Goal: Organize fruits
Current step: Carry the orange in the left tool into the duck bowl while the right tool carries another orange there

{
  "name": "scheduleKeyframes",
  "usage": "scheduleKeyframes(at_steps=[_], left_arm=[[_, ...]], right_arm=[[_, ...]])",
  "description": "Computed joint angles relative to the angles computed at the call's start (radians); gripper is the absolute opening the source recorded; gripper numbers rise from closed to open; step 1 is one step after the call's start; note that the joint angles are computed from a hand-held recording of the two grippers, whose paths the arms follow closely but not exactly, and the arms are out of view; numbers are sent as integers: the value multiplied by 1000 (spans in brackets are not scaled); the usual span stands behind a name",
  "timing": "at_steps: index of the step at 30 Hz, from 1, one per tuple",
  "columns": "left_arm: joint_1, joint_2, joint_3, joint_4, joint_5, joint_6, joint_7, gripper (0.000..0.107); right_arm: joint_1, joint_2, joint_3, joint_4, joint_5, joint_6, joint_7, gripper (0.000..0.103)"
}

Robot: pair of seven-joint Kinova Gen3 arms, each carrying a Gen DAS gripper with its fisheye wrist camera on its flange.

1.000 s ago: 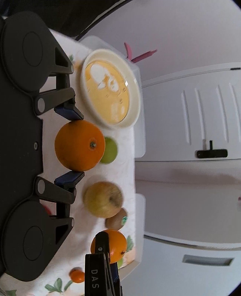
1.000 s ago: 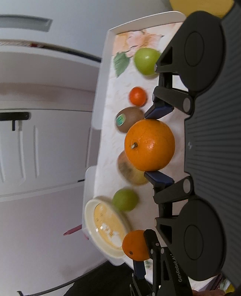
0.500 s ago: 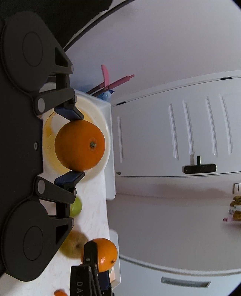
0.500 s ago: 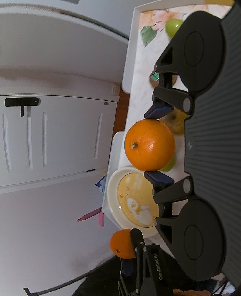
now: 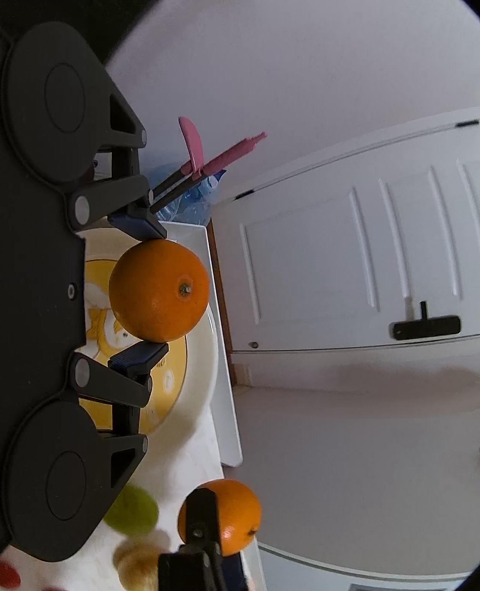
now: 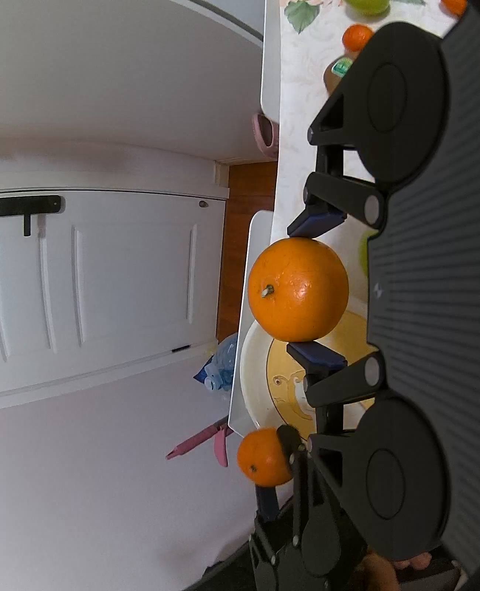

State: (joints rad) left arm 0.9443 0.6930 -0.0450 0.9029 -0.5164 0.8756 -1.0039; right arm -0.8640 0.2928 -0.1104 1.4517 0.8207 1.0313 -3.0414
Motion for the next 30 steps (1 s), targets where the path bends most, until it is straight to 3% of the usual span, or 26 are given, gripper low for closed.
scheduleKeyframes(at_steps=[5, 14, 16, 17, 22, 30], left_arm=[[-45, 51, 34, -44, 43, -10, -88, 63], [-67, 125, 31, -144, 124, 7, -211, 68], [-54, 110, 9, -115, 113, -23, -204, 91], [-50, 101, 4, -99, 111, -34, -199, 93], [-39, 61, -4, -57, 107, -25, -161, 94], [-7, -23, -14, 54, 55, -6, -38, 100]], right_arm=[[1, 37, 15, -34, -12, 10, 3, 76], [3, 55, 33, -58, -35, 19, 23, 76], [8, 49, 33, -57, -40, 14, 37, 76], [11, 46, 33, -55, -42, 8, 45, 76], [21, 32, 25, -44, -46, -22, 99, 76], [66, 40, 12, -50, -104, -120, 283, 76]])
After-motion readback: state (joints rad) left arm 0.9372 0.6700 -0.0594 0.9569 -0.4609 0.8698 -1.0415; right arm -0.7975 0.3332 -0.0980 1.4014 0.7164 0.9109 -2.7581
